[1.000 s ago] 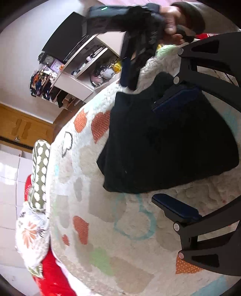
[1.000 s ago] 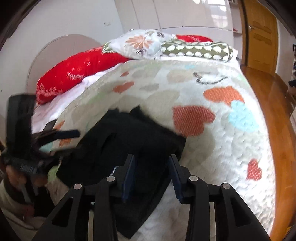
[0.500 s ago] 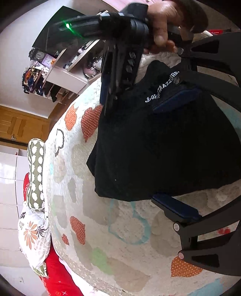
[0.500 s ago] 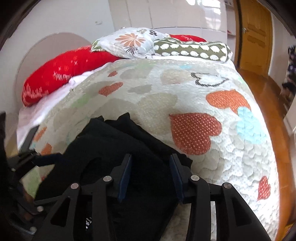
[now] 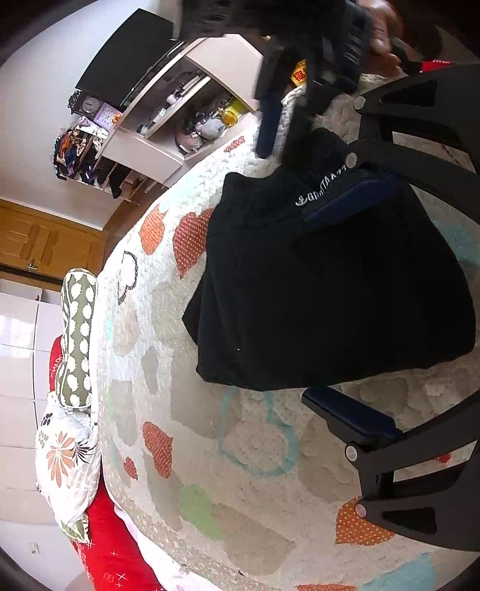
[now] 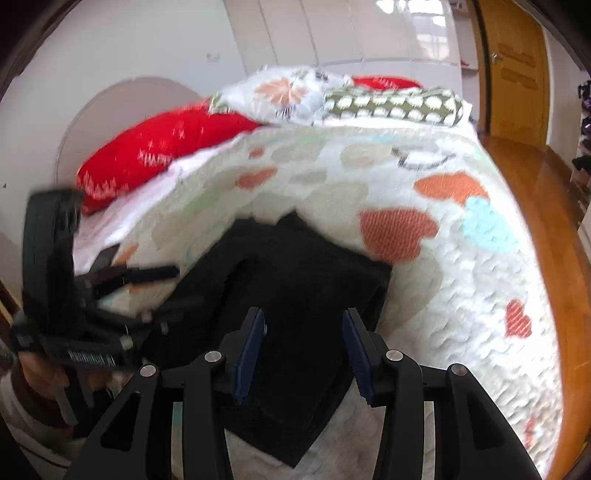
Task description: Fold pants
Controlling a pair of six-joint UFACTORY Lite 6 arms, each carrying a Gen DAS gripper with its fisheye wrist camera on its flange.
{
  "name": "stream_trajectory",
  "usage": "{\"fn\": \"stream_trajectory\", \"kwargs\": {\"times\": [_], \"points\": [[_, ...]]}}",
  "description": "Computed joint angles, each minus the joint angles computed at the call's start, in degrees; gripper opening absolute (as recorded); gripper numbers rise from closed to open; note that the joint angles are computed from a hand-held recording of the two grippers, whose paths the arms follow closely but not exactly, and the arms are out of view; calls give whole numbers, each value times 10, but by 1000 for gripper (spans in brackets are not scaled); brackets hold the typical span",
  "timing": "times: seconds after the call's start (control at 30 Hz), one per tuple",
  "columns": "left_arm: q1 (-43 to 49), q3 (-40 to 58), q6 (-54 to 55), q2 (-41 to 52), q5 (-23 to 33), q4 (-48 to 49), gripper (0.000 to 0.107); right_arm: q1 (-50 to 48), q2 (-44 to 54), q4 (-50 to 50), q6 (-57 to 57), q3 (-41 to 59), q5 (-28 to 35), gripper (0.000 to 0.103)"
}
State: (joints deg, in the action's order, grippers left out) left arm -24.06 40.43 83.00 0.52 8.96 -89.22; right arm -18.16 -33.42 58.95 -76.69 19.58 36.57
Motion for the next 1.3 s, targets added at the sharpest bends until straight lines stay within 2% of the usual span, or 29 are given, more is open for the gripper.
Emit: {"fn": "stream_trajectory", "kwargs": {"times": [0.07,0.13,0.2,0.33,0.37,0.43,0.5,0.63,0.8,0.93,1.3], "points": [[1,-2,23,5,1,-25,89,31,6,-20,11,-24,-43,46],[-2,2,24,21,-2,-27,89,20,8,10,-29,-50,-45,45],[-2,6,31,37,0,-34,89,-18,6,43,-73,-69,-19,45],[11,3,0,34,20,-7,89,-55,2,16,-64,-61,20,46],[16,0,-7,28,25,1,89,-70,3,9,-61,-55,36,49],[31,-7,-9,16,40,5,89,-106,7,1,-54,-42,68,63],[51,-8,-17,14,62,11,89,-158,33,10,-66,-24,106,69],[74,1,-29,29,87,16,89,-204,119,42,-91,12,138,69],[91,12,-19,48,108,3,89,-201,183,74,-136,24,157,69],[107,28,-13,75,131,1,89,-177,215,99,-157,23,139,71],[128,69,18,137,171,-26,94,-152,287,160,-231,39,149,80]]}}
